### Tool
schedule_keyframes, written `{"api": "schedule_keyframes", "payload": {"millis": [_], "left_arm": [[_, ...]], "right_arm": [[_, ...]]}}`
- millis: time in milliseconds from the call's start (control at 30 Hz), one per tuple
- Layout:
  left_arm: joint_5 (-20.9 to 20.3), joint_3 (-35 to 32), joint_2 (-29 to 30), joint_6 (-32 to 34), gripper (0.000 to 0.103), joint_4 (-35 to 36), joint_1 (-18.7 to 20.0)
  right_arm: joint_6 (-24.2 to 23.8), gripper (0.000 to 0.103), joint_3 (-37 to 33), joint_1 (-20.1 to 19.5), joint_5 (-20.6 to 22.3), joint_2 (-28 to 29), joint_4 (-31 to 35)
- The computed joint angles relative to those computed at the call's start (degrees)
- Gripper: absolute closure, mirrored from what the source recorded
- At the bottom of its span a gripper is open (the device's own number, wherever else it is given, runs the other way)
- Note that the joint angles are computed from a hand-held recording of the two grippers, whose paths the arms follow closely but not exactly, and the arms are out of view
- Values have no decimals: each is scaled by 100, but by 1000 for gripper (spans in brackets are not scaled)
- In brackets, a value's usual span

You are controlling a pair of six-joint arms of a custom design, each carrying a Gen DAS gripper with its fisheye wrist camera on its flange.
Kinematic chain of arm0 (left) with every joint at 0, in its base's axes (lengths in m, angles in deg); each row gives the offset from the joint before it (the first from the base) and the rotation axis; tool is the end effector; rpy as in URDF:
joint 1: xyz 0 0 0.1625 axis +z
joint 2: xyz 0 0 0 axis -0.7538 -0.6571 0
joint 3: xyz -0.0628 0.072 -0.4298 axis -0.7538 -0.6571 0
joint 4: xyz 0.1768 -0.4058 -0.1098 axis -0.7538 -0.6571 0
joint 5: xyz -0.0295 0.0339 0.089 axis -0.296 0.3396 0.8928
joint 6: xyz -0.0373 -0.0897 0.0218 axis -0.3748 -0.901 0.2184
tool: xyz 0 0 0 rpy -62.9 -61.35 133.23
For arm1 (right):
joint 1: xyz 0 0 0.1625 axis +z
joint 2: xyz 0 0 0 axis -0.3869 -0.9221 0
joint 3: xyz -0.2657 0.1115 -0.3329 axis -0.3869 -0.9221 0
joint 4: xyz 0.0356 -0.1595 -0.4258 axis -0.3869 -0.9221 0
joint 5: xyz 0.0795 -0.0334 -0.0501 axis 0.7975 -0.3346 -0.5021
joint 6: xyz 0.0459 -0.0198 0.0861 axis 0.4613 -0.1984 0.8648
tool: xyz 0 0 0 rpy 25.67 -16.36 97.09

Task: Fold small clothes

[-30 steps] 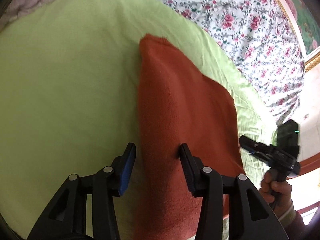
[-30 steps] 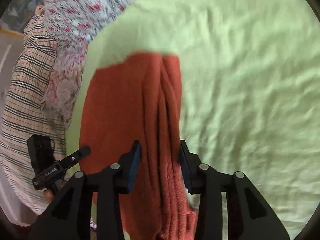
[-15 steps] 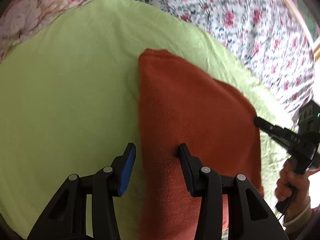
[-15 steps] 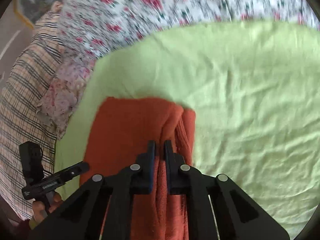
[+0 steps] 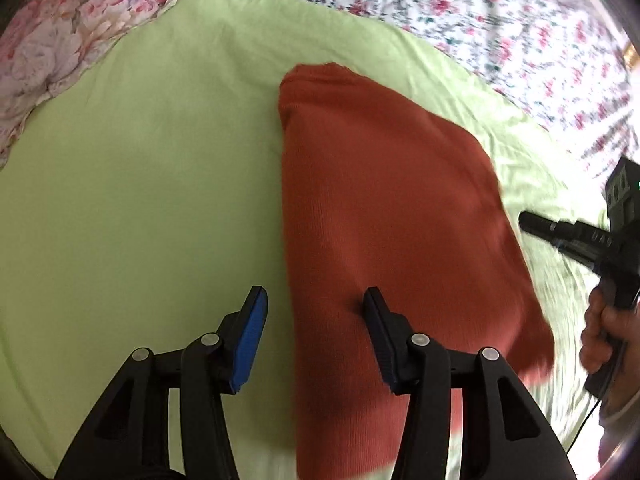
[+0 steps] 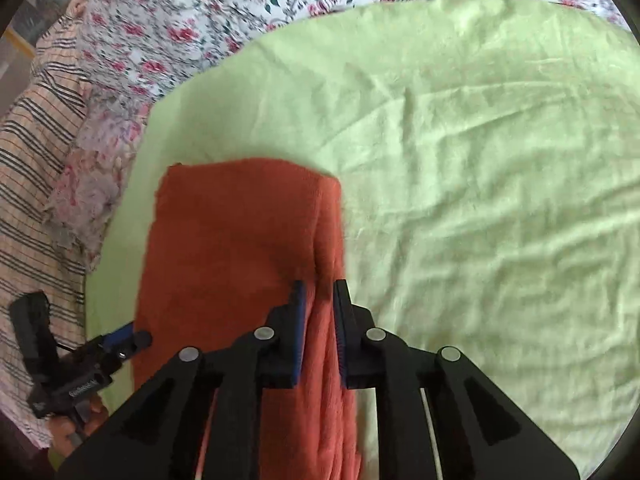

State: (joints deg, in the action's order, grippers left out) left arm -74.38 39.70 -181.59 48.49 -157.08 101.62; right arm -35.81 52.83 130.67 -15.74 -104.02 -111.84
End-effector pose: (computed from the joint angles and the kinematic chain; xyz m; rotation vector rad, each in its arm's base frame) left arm -0.0775 -0.4373 0.3484 -0.0644 2.4709 -0.6663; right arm 0.2999 -0.5806 0.1115 0.4569 -2.8453 0.3831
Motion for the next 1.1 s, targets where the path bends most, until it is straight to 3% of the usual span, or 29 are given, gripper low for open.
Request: {"api": "schedule_keyframes", "payload": {"millis": [33,100,167,267,433,467,500,533,633,700,767,833,900,1100], "left_arm": [[-27,121,-210,-111,53,200,-129],[-98,383,-678,-399,52,672,-455],[-175,587,-1046,-634,52,1083,-742],[-207,860,-1503,-878,49,1646,-1147],[-228,1184,-1737,-861,49,1953,-1434],[-171,1243,-1758,-841,49,2019,-1460],[-92,1285,-1738,-789,49,2021,-1445],[-2,1310,-1686,-778,49,2059,-1446],[206,1278,-1495,-912,55,2201,-1440],[205,1237,-1588,-1074,73,2176,-1454],[153,1188,-1721,-1292,81,2136,-1466],[87,1169,-1895,-1558,87,2086,-1482],[-173,1184,-1991,-1667,96,1876,-1359],[-658,1291,-2020,-1689,98,1430,-863]], "right_arm": [[24,87,126,11,127,-133,-8],[-25,68,469,41,357,-479,-16],[-96,57,835,112,447,-817,-34],[-181,56,1408,176,556,-1297,-25],[-179,57,1801,162,365,-1386,41],[-132,68,1828,143,388,-1369,47],[-139,89,1859,111,446,-1373,27],[-158,96,1860,98,481,-1378,60],[-146,97,1766,135,785,-1422,111],[-76,98,1774,110,1286,-1583,-8],[-125,98,1777,145,1464,-1728,-149],[-282,98,1753,262,1115,-1746,-156],[-427,98,1758,360,457,-1647,-118],[-442,98,2028,125,-347,-1301,-275]]}}
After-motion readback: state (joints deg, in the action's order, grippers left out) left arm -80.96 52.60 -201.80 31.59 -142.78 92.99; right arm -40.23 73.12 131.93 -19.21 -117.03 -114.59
